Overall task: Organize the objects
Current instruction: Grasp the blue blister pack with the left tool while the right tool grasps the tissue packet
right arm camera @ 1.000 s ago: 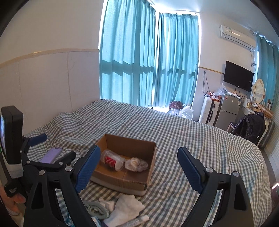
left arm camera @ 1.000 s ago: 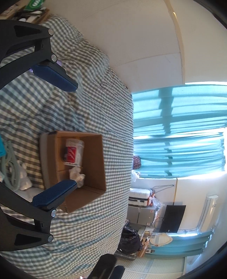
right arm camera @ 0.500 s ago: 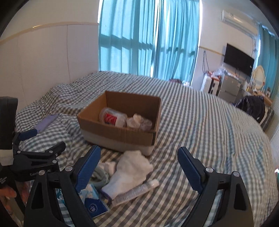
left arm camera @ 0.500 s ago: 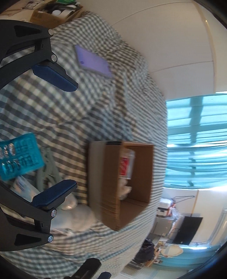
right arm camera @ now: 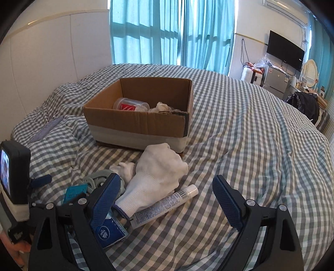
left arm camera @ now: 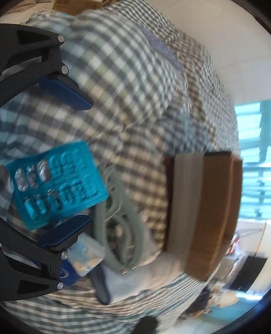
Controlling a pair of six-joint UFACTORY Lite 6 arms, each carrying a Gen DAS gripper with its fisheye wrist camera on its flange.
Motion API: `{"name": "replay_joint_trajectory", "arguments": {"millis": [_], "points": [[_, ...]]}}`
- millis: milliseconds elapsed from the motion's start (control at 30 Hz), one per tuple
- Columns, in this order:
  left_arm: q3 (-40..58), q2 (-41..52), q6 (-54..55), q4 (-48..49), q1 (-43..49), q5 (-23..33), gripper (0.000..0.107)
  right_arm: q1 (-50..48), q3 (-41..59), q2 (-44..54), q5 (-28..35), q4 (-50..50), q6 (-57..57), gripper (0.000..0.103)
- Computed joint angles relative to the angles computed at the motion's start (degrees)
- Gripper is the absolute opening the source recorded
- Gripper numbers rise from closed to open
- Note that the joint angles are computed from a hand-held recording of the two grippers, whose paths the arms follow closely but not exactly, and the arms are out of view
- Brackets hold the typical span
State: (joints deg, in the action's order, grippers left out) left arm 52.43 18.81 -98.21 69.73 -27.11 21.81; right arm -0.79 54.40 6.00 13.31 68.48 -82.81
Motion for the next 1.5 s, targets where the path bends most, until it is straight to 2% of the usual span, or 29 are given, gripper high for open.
{"name": "replay_joint_trajectory", "arguments": {"millis": [100, 167, 233, 267, 300, 367, 400, 500, 567, 667, 733, 800, 833, 933, 1067, 1133, 1200, 1267, 1367, 1400, 1467, 1500], "points": [[1.9, 3.56, 2.42, -0.89, -2.42, 2.49, 0.103, 0.42, -0.2, -0.3, -0.13, -1.16, 1.29, 0.09], [2.06, 4.45, 1.27, 0.08, -2.62, 2.42, 0.103, 0.48, -0.75, -0.84, -0.33, -0.61, 0.71, 0.09], [1.61, 4.14, 0.56, 0.9, -2.23, 0.94, 0.098, 0.39, -1.17, -1.12, -0.28, -0.27, 0.34, 0.09], [0.83, 3.39, 0.4, 1.54, -1.73, -1.24, 0.086, 0.44, -1.32, -1.2, -0.36, -0.3, 0.41, 0.09], [0.27, 2.95, 0.66, 1.6, -1.04, -3.49, 0.082, 0.49, -1.55, -1.43, -0.42, -0.62, 0.73, 0.09], [-0.75, 1.99, -0.67, 2.82, -1.26, -4.57, 0.077, 0.56, -2.4, -2.22, -0.48, -0.81, 0.65, 0.09], [-1.3, 1.27, -1.16, 3.72, -1.33, -5.31, 0.061, 0.59, -2.92, -2.73, -0.5, -0.85, 0.5, 0.09], [-1.91, -1.31, 1.9, 2.05, -3.01, -4.87, 0.042, 0.4, -5.08, -4.72, -0.33, -0.48, -0.73, 0.09], [-2.39, -2.38, 1.72, 2.8, -4.06, -4.03, 0.038, 0.41, -6.38, -5.83, 0.04, -0.26, -1.29, 0.09], [-3.46, -2.96, 1.58, 2.67, -3.33, -5.28, 0.04, 0.72, -8.21, -7.29, 0.11, -1.09, -1.03, 0.09], [-4.16, -4.0, 3.32, -0.16, -3.14, -5.87, 0.048, 1.08, -9.07, -7.91, 0.62, -2.36, -0.23, 0.09], [-4.42, -3.91, 7.91, -4.99, -1.4, -6.71, 0.075, 1.76, -9.84, -8.19, 1.85, -4.18, 0.65, 0.09], [-4.58, -3.46, 9.36, -6.49, -0.51, -6.99, 0.079, 2.31, -10.27, -8.11, 2.52, -4.85, 0.85, 0.09], [-4.94, -2.98, 14.88, -11.7, 1.43, -9.83, 0.081, 3.67, -11.44, -6.88, 3.36, -4.69, -0.24, 0.09], [-2.93, -0.1, 15.95, -11.54, -0.34, -7.28, 0.087, 5.29, -11.3, -2.05, 3.22, -4.39, -1.95, 0.09], [-1.73, 1.59, 16.02, -10.48, 0.17, -7.17, 0.088, 5.29, -10.35, 0.75, 3.82, -4.69, -2.16, 0.085], [-0.72, 2.74, 16.8, -10.59, 0.37, -7.25, 0.088, 4.07, -8.81, 3.07, 5.59, -4.84, -1.64, 0.084], [-0.3, 3.29, 16.49, -10.13, 0.08, -6.94, 0.089, 3.22, -7.49, 5.03, 6.63, -6.44, 0.08, 0.079], [-0.69, 3.5, 15.26, -7.96, 0.36, -7.23, 0.088, 2.21, -6.45, 7.18, 9.67, -7.82, 1.24, 0.055], [-0.65, 3.5, 15.49, -8.15, 0.49, -7.63, 0.088, 2.06, -6.14, 7.67, 10.75, -8.45, 1.41, 0.043], [-0.76, 3.27, 16.4, -9.12, 0.71, -8.26, 0.088, 2.86, -7.73, 5.8, 9.3, -7.87, 0.46, 0.04], [-1.05, 2.95, 16.31, -9.17, 0.66, -8.49, 0.085, 2.91, -8.53, 4.36, 9.13, -7.6, -0.07, 0.033]]}}
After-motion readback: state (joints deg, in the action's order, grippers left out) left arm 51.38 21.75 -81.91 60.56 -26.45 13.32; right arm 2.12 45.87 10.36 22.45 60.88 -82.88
